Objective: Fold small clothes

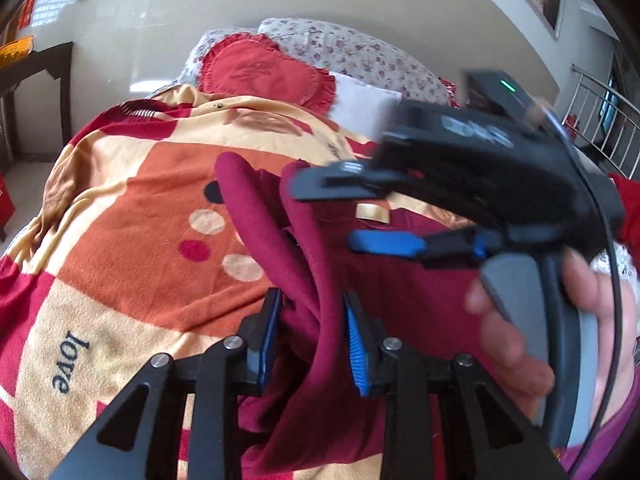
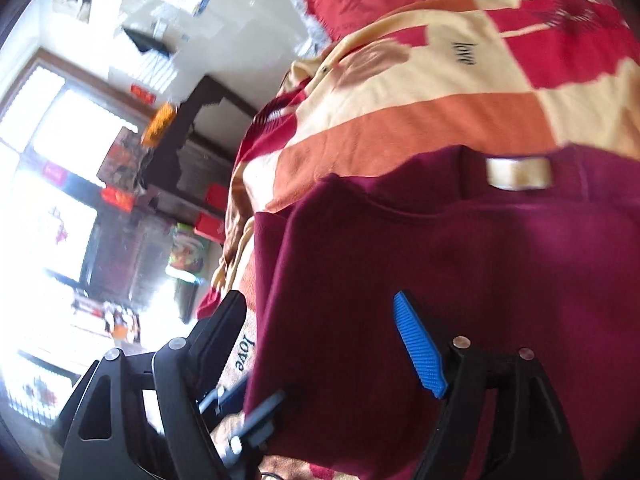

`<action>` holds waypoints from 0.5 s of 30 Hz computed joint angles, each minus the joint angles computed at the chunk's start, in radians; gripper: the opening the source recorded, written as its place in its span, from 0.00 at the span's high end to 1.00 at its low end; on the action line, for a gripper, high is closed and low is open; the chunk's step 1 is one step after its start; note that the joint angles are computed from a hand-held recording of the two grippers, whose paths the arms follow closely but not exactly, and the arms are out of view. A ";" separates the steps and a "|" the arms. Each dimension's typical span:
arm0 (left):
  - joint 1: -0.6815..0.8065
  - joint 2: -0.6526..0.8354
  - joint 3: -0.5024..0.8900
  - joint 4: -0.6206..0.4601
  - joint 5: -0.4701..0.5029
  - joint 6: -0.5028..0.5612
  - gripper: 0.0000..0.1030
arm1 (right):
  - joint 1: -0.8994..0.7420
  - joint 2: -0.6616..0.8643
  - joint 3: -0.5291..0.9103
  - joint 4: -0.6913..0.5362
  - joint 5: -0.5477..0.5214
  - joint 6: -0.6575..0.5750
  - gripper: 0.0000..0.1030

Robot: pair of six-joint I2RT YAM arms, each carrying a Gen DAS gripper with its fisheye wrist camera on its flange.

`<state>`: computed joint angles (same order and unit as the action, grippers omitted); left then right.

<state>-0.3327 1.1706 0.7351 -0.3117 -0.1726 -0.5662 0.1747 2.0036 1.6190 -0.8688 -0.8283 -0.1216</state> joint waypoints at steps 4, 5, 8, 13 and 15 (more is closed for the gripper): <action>-0.010 0.028 0.015 0.002 -0.001 0.000 0.69 | 0.098 0.064 0.153 -0.140 0.118 -0.091 0.40; -0.009 0.027 0.011 0.001 -0.001 0.001 0.70 | 0.129 0.080 0.189 -0.183 0.153 -0.124 0.40; -0.008 0.043 0.018 -0.007 0.002 0.001 0.70 | 0.198 0.085 0.214 -0.198 0.276 -0.169 0.40; 0.034 0.001 0.002 -0.043 0.063 0.016 0.57 | 0.202 0.003 0.083 -0.048 0.410 -0.172 0.93; 0.065 -0.040 -0.023 -0.050 0.114 0.039 0.33 | 0.149 -0.038 0.013 0.028 0.358 -0.152 0.99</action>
<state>-0.2678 1.1310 0.7125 -0.3616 -0.0585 -0.5271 0.3233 1.9654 1.6324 -0.8409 -0.4699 -0.2735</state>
